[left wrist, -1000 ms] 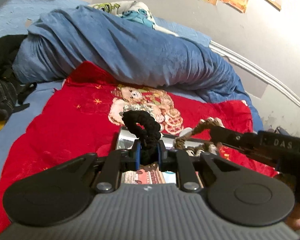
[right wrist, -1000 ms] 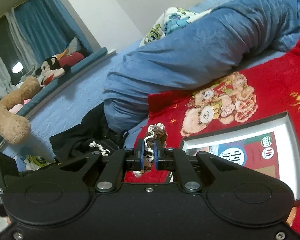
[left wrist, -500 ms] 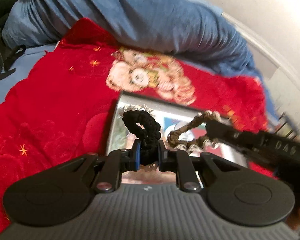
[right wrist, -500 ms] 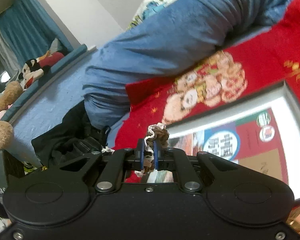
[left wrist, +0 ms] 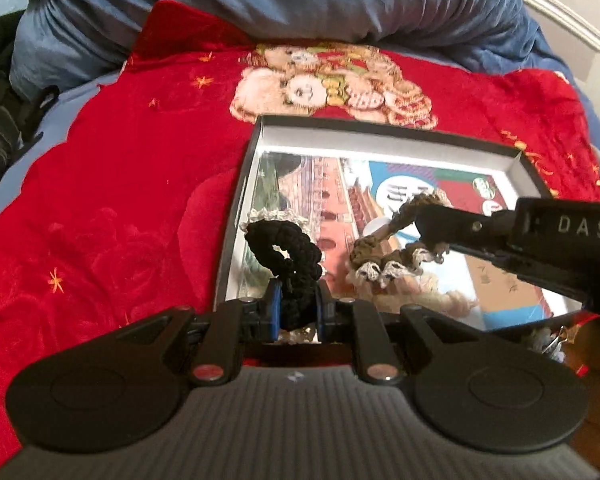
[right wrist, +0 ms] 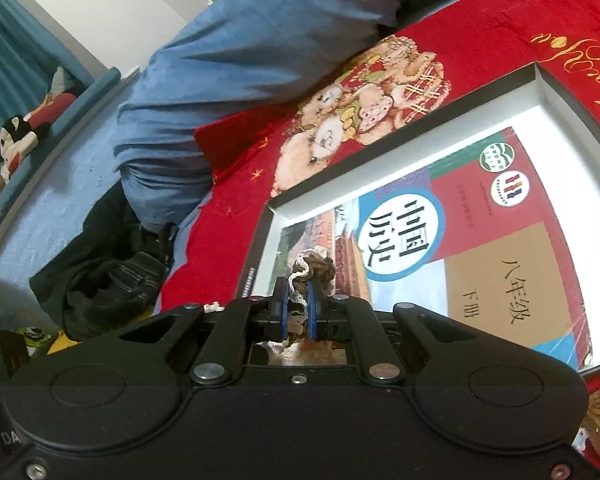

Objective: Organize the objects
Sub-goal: 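Lift the black scrunchie with the left gripper while the right carries the cord over the box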

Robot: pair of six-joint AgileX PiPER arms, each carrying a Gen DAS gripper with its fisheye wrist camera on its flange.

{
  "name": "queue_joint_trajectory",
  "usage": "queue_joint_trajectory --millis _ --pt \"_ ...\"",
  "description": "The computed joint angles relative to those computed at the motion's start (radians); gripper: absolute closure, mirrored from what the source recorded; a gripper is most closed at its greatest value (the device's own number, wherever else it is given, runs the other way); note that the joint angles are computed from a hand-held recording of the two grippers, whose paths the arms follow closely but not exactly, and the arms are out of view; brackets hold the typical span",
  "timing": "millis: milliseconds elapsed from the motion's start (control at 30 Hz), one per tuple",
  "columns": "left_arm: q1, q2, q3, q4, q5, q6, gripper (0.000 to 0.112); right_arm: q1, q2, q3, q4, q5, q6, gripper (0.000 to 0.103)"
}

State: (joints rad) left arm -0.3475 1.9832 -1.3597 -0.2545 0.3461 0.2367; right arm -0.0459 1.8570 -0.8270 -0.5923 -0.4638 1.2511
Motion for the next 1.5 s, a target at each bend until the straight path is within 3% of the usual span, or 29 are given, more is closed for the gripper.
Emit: queue_joint_trajectory --millis 167,767,1133,1233,1400,1500 --pt "-0.016 0.000 0.008 0.088 -0.008 -0.082 0.092 -0.001 0.009 -0.005 -0.028 0.001 0.034 0.093" --pt "-0.017 0.012 -0.012 0.148 0.007 -0.149 0.092 0.028 0.034 -0.030 -0.029 0.038 0.016 0.093" --pt "-0.020 0.021 -0.026 0.199 0.021 -0.212 0.092 0.060 0.028 -0.045 0.011 0.107 -0.051 0.093" --pt "-0.015 0.020 -0.023 0.182 0.020 -0.201 0.091 0.060 0.029 -0.046 -0.004 0.108 -0.031 0.093" --pt "-0.013 0.010 -0.013 0.184 0.016 -0.206 0.091 0.037 0.034 -0.046 -0.144 0.074 0.138 0.093" --pt "-0.011 0.010 -0.015 0.170 0.019 -0.193 0.091 0.048 0.036 -0.055 -0.144 0.106 0.130 0.093"
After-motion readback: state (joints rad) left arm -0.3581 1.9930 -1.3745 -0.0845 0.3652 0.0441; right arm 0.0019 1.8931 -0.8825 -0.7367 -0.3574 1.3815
